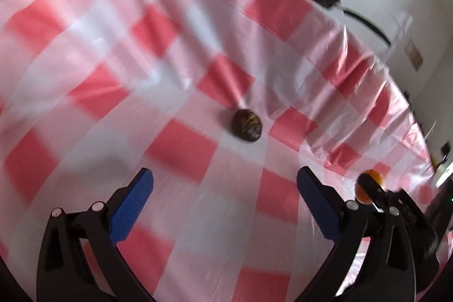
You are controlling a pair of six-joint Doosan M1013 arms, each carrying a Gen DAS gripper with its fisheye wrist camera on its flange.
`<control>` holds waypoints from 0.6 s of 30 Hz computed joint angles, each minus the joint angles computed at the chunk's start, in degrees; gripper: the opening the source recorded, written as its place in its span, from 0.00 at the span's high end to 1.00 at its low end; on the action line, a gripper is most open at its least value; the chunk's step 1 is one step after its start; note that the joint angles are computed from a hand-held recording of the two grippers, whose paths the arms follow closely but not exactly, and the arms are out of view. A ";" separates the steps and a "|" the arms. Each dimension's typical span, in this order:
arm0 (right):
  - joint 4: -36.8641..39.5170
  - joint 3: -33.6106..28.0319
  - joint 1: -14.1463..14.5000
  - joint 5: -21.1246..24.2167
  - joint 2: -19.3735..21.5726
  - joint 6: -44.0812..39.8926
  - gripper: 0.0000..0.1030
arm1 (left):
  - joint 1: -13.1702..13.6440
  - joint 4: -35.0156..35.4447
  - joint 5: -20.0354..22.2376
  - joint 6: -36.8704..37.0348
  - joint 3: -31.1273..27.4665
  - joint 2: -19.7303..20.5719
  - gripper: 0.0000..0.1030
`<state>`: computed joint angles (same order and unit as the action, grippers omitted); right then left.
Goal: Organize fruits
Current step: 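Grasp a yellow striped pepino with the right tool while the left tool grasps a beet, then carry the pepino and beet with both tools down over the white box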
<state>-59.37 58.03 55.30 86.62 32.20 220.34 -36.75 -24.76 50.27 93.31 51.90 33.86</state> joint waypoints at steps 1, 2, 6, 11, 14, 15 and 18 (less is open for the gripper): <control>-0.35 0.16 0.09 0.06 -0.07 0.11 0.59 | -0.73 2.89 3.15 -0.68 -4.41 2.37 0.02; -0.97 -0.04 0.16 0.17 0.08 -0.54 0.59 | -1.22 4.90 5.96 -1.04 -8.02 4.30 0.04; -1.18 -1.96 -0.12 1.25 1.08 -4.20 0.59 | -3.43 14.50 17.54 -3.07 -24.07 12.83 0.26; -0.89 -1.92 -0.39 0.94 1.15 -4.64 0.59 | -5.05 20.47 20.38 0.37 -29.52 15.91 0.38; -0.68 -2.29 -0.43 1.16 1.34 -5.50 0.59 | -5.75 22.19 16.87 3.63 -25.52 13.96 0.58; -0.67 -2.45 -0.45 1.17 1.42 -5.71 0.59 | -5.80 21.86 16.52 4.54 -24.84 13.55 0.62; -0.71 -2.22 -0.42 1.05 1.29 -5.55 0.59 | -5.74 21.60 15.30 5.26 -22.70 12.28 0.63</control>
